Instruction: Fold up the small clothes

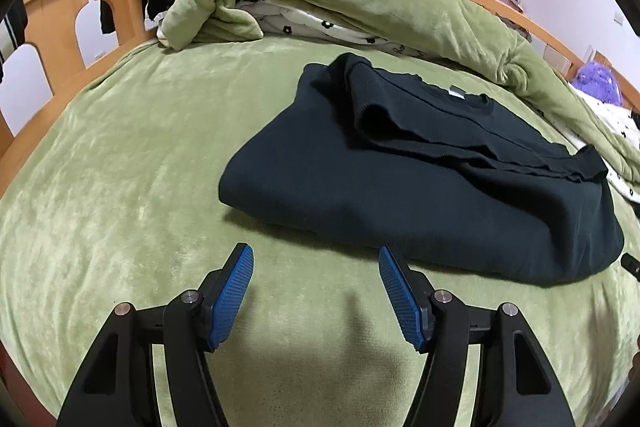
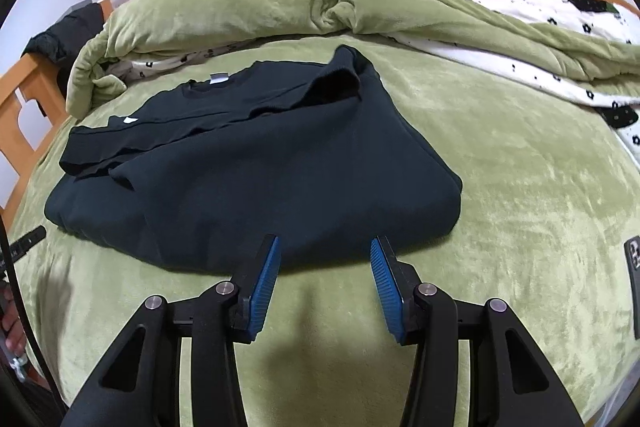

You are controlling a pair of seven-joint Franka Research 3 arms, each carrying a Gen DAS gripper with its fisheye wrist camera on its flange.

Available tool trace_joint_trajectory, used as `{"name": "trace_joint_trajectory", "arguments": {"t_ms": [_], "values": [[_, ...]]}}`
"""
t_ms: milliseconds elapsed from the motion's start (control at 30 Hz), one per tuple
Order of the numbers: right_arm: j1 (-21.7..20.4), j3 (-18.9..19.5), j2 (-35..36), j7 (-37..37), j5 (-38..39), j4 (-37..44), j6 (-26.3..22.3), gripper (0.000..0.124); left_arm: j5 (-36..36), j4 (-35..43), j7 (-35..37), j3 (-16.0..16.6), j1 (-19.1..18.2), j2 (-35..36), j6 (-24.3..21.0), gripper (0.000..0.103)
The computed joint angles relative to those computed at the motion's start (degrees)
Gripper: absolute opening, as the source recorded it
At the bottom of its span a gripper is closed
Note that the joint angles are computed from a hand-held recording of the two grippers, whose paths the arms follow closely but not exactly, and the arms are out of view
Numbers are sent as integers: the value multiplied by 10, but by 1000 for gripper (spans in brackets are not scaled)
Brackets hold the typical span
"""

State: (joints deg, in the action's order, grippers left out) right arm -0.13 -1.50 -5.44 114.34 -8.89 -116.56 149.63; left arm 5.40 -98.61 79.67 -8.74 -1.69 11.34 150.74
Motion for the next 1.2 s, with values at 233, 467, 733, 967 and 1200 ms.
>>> {"name": "trace_joint_trajectory", "arguments": {"t_ms": [233, 467, 733, 967, 1200], "values": [[-1, -1, 4, 1, -2, 3, -14, 47, 14, 11, -7, 0, -7, 12, -10, 63], [0, 0, 7, 10, -23, 4, -11, 50, 2, 21, -9, -5, -5, 21, -20, 63], [5, 14, 12, 87, -161, 27, -69, 66, -13, 16, 24, -10, -3, 14, -18, 63], [16, 16, -5, 107, -183, 9, -61, 69, -47, -26, 57, -17, -3, -16, 11, 63], [19, 14, -22, 74, -120, -20, -23, 69, -72, -66, 71, -13, -3, -47, 20, 63]]}}
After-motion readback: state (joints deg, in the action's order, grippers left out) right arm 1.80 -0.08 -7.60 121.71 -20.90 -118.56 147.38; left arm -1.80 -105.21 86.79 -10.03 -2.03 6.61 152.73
